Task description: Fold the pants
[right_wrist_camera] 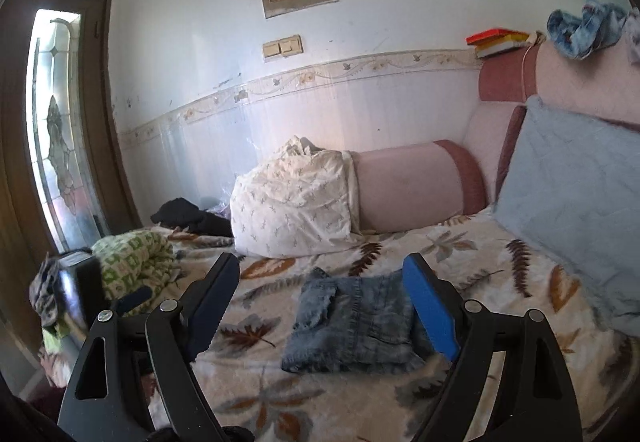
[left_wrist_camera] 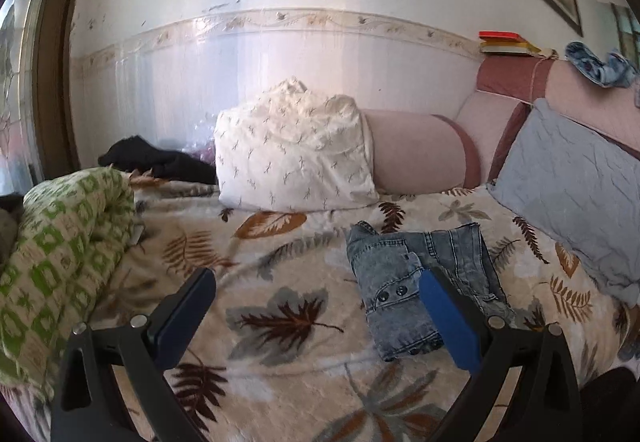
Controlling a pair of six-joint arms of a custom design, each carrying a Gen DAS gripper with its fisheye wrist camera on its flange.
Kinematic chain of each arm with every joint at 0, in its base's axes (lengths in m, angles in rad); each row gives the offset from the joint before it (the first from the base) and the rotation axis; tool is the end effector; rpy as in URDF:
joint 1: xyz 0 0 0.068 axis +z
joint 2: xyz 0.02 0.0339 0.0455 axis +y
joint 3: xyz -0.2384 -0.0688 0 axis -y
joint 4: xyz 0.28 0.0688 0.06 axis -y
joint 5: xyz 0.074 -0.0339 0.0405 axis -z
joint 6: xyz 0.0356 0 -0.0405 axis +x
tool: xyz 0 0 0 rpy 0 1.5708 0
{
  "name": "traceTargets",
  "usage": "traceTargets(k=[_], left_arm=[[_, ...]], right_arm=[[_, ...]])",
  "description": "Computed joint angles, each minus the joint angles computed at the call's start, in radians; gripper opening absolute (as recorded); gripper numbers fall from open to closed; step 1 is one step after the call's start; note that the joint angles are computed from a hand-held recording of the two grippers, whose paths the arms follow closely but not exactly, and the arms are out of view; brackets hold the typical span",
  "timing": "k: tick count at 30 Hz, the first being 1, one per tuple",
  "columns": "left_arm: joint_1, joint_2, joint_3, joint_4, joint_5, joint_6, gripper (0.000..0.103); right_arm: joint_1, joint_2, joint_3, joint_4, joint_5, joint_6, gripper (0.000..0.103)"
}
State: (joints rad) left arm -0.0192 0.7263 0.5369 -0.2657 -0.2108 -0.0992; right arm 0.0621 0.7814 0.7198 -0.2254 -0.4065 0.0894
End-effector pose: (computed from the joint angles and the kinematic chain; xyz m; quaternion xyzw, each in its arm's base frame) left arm 0.2259 0.0031 0.2302 -0.0894 0.8408 0.0580 0.5308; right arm 0.2349 0.0287 0.2938 -0.1101 0.7861 0.2056 0.5725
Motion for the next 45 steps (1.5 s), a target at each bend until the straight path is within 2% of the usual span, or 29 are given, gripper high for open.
traceTargets(k=[4,8,11,14,17,22,24,27,31,35,37,39,42,45], left_arm=[[-0.082,-0.126,0.007,-0.083,-0.094,-0.015,0.103],[-0.177,-0.185,0.069,-0.194,-0.154,-0.025,0.103],[-0.237,-0.163,0.135,-0.247,-0.2,-0.03,0.103],[-0.241,-0.101,0.176,-0.217,-0.202,-0.021,0.103],[-0.178,0.052,0.229,-0.17,-0.13,-0.028,0.103],[-0.017,0.412,0.328,-0.12,0.061,-0.013,0.103],[0.033,0.55,0.372,-0.116,0.103,-0.018,0.103],[0.082,0.703,0.419,-0.085,0.149,-0.027,0.103],[0.115,0.874,0.515,-0.072,0.236,-0.039,0.103],[0.116,0.996,0.598,-0.077,0.336,-0.031,0.103],[0.12,1.03,0.621,-0.078,0.387,-0.03,0.103],[0.125,1.055,0.642,-0.083,0.429,-0.034,0.103],[0.122,1.106,0.688,-0.102,0.485,-0.032,0.103],[0.109,1.167,0.739,-0.133,0.501,-0.037,0.103]], right_arm=[[-0.127,-0.096,-0.021,-0.056,-0.089,0.0,0.085],[-0.29,-0.122,-0.011,-0.066,-0.247,0.051,0.088],[-0.343,-0.096,0.009,-0.072,-0.307,0.048,0.088],[-0.36,-0.02,0.041,-0.065,-0.345,0.029,0.092],[-0.339,0.126,0.1,-0.069,-0.337,0.003,0.093],[-0.262,0.575,0.347,-0.114,-0.277,-0.072,0.093],[-0.232,0.749,0.46,-0.126,-0.248,-0.086,0.093],[-0.186,0.991,0.634,-0.135,-0.21,-0.066,0.093],[-0.163,1.234,0.845,-0.173,-0.191,-0.017,0.093],[-0.164,1.429,1.042,-0.231,-0.261,0.053,0.093],[-0.165,1.503,1.1,-0.256,-0.329,0.08,0.093],[-0.16,1.569,1.176,-0.327,-0.382,0.063,0.093],[-0.139,1.626,1.258,-0.424,-0.379,0.001,0.093],[-0.133,1.718,1.385,-0.542,-0.426,-0.031,0.093]])
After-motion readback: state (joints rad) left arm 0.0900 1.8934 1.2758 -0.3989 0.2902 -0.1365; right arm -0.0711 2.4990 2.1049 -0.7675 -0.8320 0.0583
